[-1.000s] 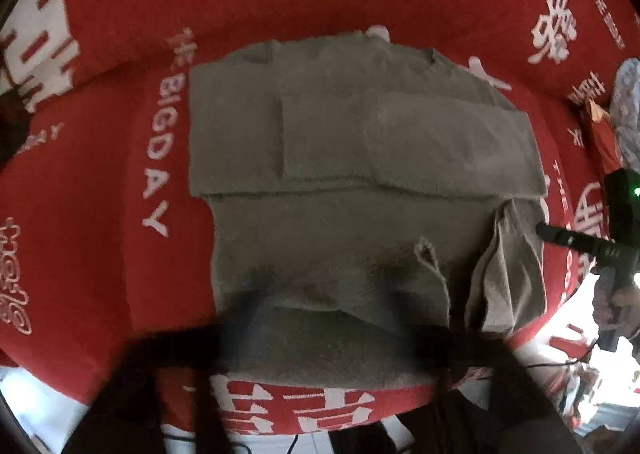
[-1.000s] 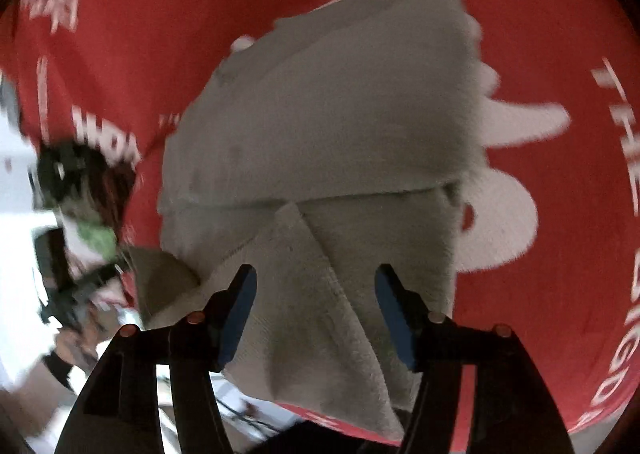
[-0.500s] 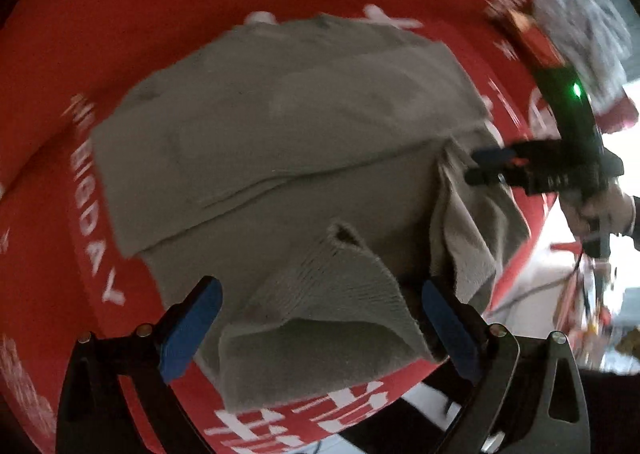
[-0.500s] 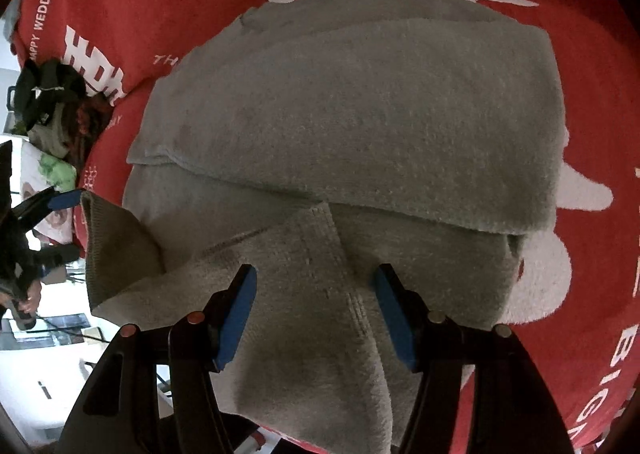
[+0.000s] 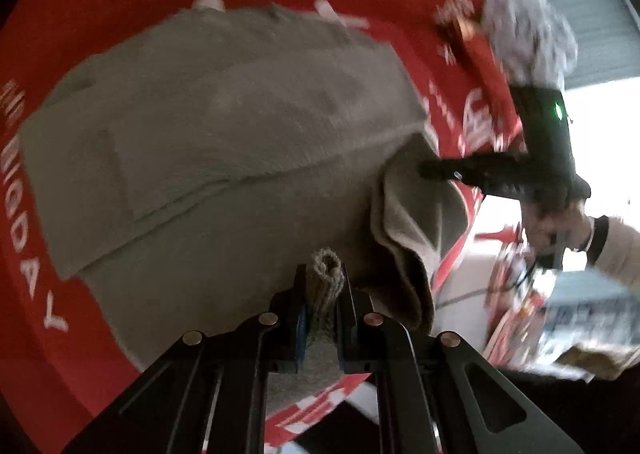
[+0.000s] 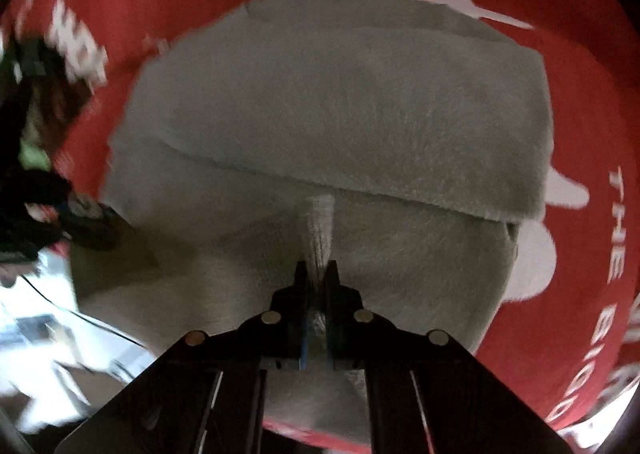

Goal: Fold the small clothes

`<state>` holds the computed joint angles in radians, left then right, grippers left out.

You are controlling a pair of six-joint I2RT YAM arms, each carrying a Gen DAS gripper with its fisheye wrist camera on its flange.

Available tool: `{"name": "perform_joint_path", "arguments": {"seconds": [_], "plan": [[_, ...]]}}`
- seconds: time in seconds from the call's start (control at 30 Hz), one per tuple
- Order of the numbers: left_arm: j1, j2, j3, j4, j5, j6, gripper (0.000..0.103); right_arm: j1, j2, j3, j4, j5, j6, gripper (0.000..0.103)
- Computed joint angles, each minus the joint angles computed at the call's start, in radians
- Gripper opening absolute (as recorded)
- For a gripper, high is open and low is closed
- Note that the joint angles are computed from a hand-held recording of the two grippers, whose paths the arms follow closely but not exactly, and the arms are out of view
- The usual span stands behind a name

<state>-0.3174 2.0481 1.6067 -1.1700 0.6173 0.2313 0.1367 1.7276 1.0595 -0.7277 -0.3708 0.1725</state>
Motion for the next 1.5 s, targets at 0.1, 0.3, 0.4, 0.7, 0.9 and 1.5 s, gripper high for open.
{"name": "perform_joint_path", "arguments": {"seconds": [0.1, 0.3, 0.4, 0.7, 0.9, 1.5], "plan": [[0.044, -0.041, -0.006, 0.023, 0.013, -0.057, 0.012, -0.046, -0.078, 0.023, -0.037, 0.014, 0.024, 0.007], [0.097, 0.016, 0.139, 0.114, -0.025, -0.186, 0.012, -0.114, -0.045, 0.236, -0.092, 0.087, -0.014, 0.007], [0.120, 0.130, 0.267, 0.193, -0.063, -0.291, 0.012, -0.138, 0.097, 0.399, -0.084, 0.118, -0.050, 0.007], [0.059, 0.464, 0.583, 0.257, -0.370, -0.470, 0.013, -0.111, 0.554, 0.760, -0.092, 0.236, -0.023, 0.007], [0.070, 0.493, 0.602, 0.235, -0.604, -0.531, 0.071, -0.117, 0.623, 0.766, -0.066, 0.270, 0.030, 0.007], [-0.017, 0.309, 0.297, 0.315, -0.568, -0.483, 0.071, -0.161, 0.363, 0.493, 0.027, 0.166, 0.138, 0.011]]}}
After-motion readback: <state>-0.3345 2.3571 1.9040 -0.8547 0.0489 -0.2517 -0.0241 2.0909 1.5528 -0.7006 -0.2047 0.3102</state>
